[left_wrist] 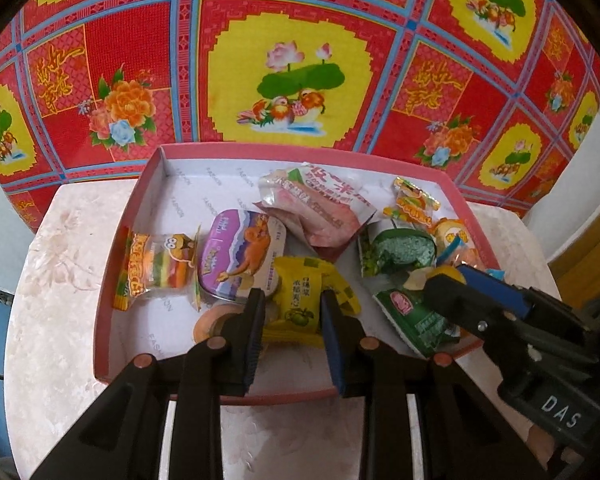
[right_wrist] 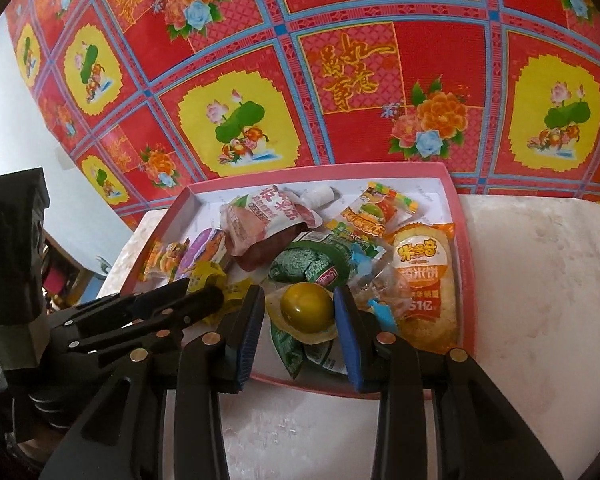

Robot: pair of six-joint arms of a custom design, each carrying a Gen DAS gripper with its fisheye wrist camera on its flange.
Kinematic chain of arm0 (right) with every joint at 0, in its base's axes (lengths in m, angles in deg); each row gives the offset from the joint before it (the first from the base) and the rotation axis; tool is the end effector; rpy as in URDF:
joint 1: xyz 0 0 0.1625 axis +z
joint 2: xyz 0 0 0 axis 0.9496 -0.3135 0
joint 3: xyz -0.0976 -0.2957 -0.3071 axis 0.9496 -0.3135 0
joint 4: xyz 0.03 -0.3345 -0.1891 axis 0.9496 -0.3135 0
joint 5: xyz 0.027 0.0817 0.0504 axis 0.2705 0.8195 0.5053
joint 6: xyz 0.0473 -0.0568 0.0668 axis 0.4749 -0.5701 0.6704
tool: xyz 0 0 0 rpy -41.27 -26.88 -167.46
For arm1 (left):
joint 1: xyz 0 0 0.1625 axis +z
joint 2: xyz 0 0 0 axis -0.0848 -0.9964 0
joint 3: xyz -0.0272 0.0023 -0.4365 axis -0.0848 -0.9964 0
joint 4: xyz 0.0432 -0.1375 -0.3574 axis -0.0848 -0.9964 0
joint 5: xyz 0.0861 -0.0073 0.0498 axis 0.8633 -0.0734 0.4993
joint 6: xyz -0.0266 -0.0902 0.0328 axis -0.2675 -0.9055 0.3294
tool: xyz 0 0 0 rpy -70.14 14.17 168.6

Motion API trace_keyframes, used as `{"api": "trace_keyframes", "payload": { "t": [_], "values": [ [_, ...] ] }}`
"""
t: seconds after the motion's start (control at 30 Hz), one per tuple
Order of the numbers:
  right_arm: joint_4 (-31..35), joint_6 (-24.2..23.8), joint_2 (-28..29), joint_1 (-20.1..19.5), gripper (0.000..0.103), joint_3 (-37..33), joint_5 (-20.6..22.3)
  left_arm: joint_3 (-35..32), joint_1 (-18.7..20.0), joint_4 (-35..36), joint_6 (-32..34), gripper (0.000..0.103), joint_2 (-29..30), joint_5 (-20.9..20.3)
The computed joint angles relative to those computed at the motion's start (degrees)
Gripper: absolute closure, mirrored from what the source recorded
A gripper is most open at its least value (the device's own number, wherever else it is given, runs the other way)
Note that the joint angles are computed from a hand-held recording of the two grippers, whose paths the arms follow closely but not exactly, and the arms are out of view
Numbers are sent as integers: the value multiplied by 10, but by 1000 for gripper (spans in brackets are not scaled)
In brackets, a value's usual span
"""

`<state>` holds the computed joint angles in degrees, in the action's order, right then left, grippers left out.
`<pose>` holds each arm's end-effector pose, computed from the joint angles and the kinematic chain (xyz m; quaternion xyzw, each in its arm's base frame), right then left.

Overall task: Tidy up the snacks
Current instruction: 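Open both grippers to release the packet and jelly cup in the tray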

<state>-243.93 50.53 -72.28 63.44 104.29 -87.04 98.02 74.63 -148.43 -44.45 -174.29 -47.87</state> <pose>0.5028 -0.4161 -0.0220 -0.1240 -0.9050 0.3309 0.2370 -0.0061 -0.4995 0.3964 0.3842 0.8985 -0.1136 0.1793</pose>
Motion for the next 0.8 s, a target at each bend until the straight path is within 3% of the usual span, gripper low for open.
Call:
{"api": "trace_keyframes", "payload": {
  "t": [0.23, 0.47, 0.67, 0.8],
  "values": [
    [-12, -7, 2, -2, 65, 1, 4, -5, -2, 10, -11, 73, 0, 6],
    [-28, -3, 4, 0, 58, 4, 3, 1, -15, 8, -15, 51, -15, 20],
    [-31, 8, -1, 11, 51, 6, -14, 12, -27, -8, -20, 42, -34, 38],
    [-22, 25, -8, 18, 47, 9, -20, 19, -34, -13, -25, 41, -45, 59]
  ]
}}
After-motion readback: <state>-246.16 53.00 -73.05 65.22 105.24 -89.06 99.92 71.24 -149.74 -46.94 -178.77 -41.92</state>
